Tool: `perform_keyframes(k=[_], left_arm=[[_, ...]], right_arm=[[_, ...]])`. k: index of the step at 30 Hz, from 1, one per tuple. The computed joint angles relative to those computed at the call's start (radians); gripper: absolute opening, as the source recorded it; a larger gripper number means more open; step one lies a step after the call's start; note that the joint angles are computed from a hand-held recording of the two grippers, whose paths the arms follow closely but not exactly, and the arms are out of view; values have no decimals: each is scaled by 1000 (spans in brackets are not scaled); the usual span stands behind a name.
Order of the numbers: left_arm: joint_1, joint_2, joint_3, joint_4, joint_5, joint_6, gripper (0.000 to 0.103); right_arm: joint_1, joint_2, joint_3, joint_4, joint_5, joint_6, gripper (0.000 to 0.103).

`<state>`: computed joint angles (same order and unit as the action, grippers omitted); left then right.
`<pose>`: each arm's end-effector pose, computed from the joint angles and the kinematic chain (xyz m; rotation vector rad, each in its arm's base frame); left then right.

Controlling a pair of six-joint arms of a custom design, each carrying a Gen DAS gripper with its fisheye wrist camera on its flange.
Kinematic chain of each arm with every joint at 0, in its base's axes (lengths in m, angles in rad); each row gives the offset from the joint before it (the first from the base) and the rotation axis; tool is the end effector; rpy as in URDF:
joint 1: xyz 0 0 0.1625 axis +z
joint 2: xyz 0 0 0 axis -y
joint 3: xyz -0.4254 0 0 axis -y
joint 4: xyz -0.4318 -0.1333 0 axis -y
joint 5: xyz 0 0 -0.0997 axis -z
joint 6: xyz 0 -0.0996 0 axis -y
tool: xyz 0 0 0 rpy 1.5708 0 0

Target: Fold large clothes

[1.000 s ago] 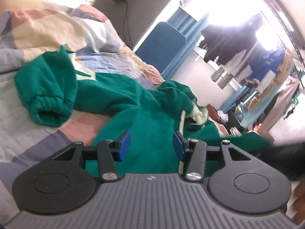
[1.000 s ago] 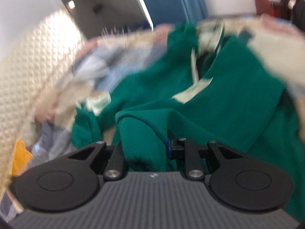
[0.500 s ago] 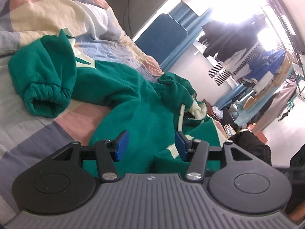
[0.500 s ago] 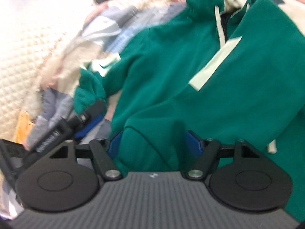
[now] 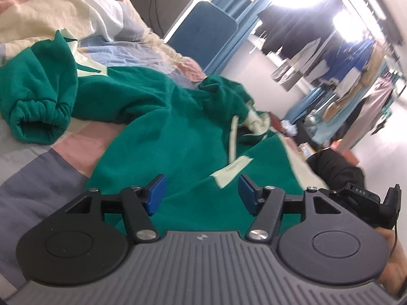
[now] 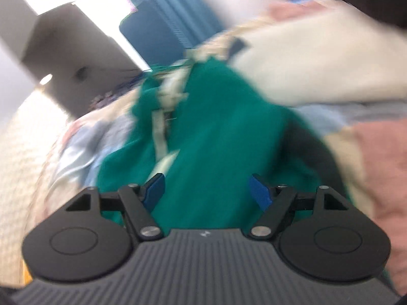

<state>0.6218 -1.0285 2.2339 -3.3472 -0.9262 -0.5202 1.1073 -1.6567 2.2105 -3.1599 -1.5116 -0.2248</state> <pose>-0.2945 -0.4487 0.1105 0.3249 2.7719 -1.2267 -0.0843 -0.4801 0.3942 -0.2564 -2.4929 1.3682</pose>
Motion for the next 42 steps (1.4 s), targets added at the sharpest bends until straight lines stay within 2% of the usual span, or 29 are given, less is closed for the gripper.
perform_keyframes(k=[4,7,11,12,13,15,19,24,26,29,32,34,36,39,42], left_arm=[[2,32,-24,31,41,-1,67],[5,56,-38,25,57,18,67],[5,84,-47,-13,70,54,67],[6,90,-47,-30,65,64,67],[7,96,-47,-49,58,76,67],[7,110,-50,-83,41,100,67],[1,135,-62,-110,5,112,67],[-8,174,-78,-136,-36,185,67],[-11,188,-84,-132,-44,194,67],[-11,204,-96,-110,-55,200,67],[-14,213,-102,-110,-51,214,67],[-16,215,-106,-96,-43,218,67],[-18,213,-103,-91,-41,218,67],[-25,209,-103,-76,-35,221,66],[-32,205,-104,-71,-32,230,66]], right_arm=[[-80,67,-43,-13,78,23,76],[-113,134,-74,-39,185,60,75],[-113,206,-141,-72,299,6,74],[-108,224,-158,-86,314,-4,64],[-107,229,-171,-88,322,-11,41],[-94,243,-191,-135,289,-19,16],[-115,261,-211,-261,302,-31,16],[-189,284,-257,-349,352,179,15],[-210,292,-267,-353,351,211,12],[-222,295,-261,-358,381,198,12],[-199,273,-249,-316,341,162,18],[-193,242,-227,-276,338,123,43],[-186,211,-194,-259,331,63,59],[-132,140,-106,-286,187,-90,63],[-87,76,-39,-276,100,-172,63]])
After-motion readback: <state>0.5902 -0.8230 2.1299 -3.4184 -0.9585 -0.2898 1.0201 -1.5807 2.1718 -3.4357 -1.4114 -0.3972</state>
